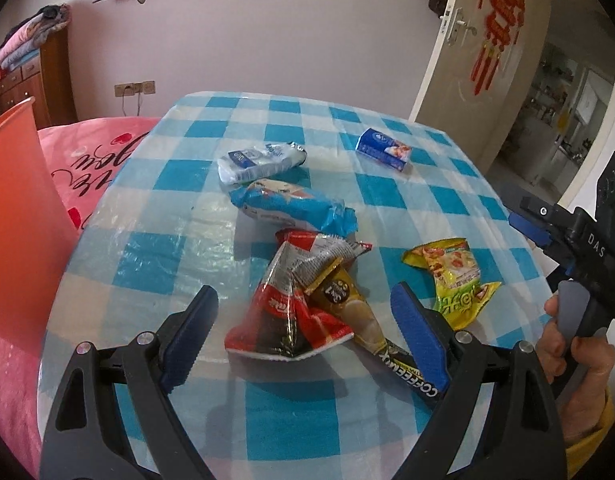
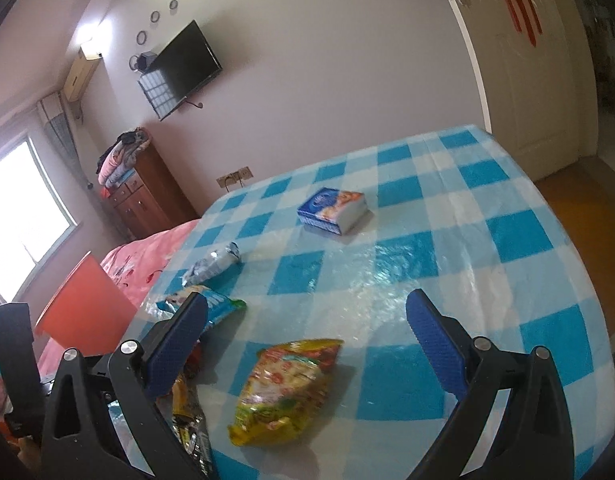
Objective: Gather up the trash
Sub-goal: 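Lower the left tool to the brown Coffeemix stick while the right tool approaches the yellow snack bag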
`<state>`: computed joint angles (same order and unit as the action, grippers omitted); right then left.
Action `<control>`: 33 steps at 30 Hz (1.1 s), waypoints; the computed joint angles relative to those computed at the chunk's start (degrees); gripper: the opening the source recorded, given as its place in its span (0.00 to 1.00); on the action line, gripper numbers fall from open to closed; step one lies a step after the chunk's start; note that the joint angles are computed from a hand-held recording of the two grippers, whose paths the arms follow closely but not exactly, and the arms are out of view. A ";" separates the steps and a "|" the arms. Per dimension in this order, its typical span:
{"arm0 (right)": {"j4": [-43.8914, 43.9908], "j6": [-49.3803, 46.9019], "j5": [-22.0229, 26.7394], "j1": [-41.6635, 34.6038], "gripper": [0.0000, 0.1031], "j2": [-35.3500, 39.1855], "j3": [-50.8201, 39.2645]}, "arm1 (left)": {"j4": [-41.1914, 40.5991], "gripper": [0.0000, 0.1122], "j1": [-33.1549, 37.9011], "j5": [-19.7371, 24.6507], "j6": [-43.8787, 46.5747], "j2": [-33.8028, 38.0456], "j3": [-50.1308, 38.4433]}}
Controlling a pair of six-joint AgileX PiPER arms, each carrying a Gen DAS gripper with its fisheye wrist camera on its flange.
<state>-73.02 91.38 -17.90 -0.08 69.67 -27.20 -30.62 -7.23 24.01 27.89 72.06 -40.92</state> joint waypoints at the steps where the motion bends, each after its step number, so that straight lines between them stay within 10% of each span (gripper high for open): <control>1: -4.66 4.18 -2.45 -2.15 0.95 0.76 -0.24 | 1.50 0.79 -0.49 0.47 -1.58 -0.36 -0.04; 11: -18.50 11.37 -16.15 -9.16 0.95 4.51 -1.76 | 21.73 0.70 -12.14 4.32 -26.49 -7.55 3.20; 17: -20.70 12.03 -15.55 -6.42 0.93 4.01 -1.56 | 25.59 0.61 -15.97 3.54 -33.96 -4.34 2.39; 26: -22.95 13.52 -16.50 -5.67 0.65 8.08 -2.58 | 25.13 0.54 -16.06 1.62 -38.59 3.22 0.08; 33: -22.77 13.21 -15.58 -4.41 0.55 10.00 -3.16 | 39.38 0.47 -19.53 0.53 -53.76 7.27 -2.39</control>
<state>-95.79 104.59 -33.48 -4.50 79.68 -30.36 8.76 -26.76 24.55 -25.86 79.33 -43.31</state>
